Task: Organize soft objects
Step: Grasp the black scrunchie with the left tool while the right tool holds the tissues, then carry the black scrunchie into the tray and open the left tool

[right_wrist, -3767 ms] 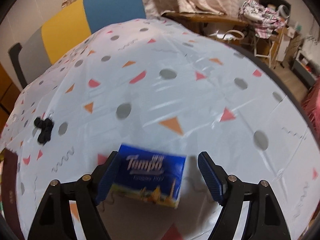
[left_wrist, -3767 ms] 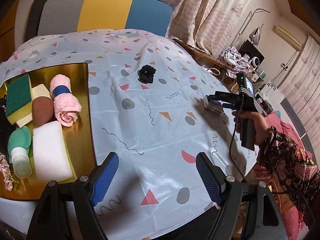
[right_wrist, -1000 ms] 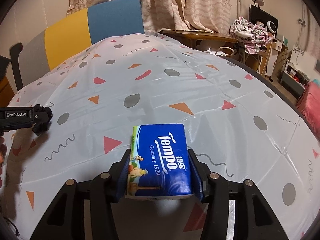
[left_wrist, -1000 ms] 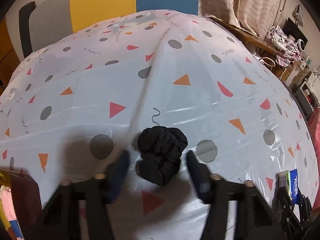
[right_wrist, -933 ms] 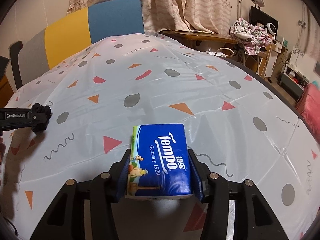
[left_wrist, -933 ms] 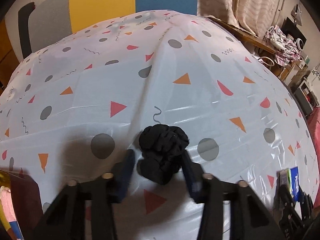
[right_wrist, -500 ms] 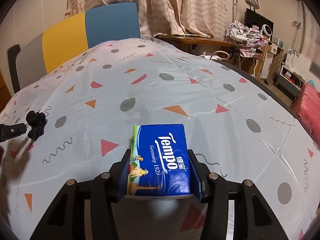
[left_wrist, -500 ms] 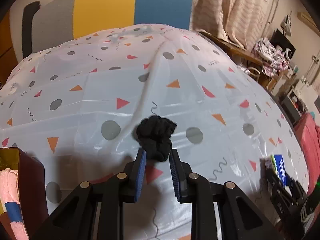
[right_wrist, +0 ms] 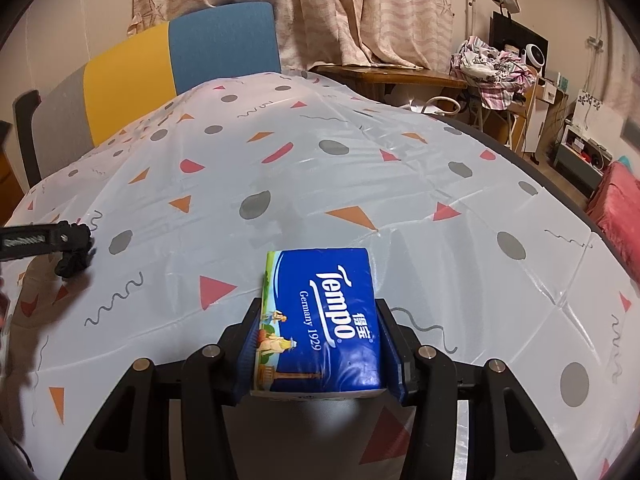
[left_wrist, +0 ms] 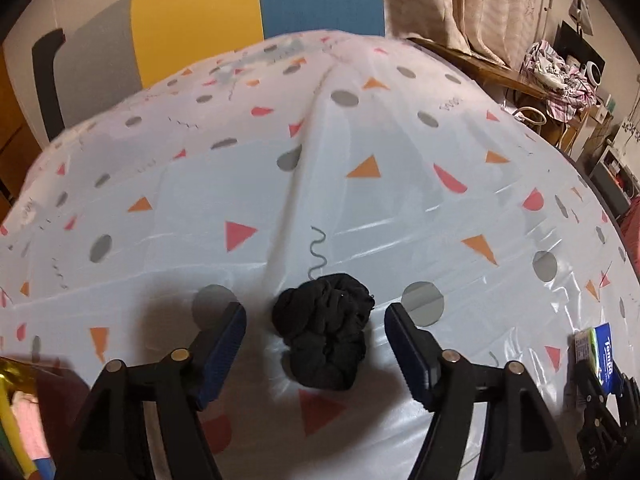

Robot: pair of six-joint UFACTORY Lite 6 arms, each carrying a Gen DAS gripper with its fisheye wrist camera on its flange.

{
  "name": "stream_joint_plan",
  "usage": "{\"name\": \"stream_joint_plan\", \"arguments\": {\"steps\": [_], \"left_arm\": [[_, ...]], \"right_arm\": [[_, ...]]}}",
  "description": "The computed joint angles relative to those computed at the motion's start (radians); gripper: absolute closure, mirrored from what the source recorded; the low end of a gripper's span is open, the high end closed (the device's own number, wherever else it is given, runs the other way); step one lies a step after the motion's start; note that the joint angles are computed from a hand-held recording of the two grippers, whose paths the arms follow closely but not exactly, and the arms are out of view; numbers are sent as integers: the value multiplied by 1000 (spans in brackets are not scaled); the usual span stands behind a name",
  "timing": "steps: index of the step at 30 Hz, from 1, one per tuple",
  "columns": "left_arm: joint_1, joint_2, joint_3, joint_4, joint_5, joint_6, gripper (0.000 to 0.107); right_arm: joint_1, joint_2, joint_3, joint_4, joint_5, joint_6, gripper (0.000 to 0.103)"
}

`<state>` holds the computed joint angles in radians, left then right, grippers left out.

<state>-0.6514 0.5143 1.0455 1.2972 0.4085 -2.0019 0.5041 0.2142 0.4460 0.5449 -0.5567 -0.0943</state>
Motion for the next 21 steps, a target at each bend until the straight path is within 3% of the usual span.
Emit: {"name": "stream_joint_plan", "arguments": {"steps": [1, 4, 11, 21], "left_arm": [[7, -4, -14, 39, -20, -47, 71], [2, -39, -64, 108, -41, -144, 82], [-102, -257, -267, 272, 22, -418, 86], [-386, -637, -563, 173, 183, -588, 86]], "right_arm": [[0, 3, 2, 0, -1, 0, 51], [1, 6, 5, 8, 0, -8, 51], [5, 10, 11, 20, 0, -18, 50], [23, 10, 11, 65, -4, -44, 51]]}}
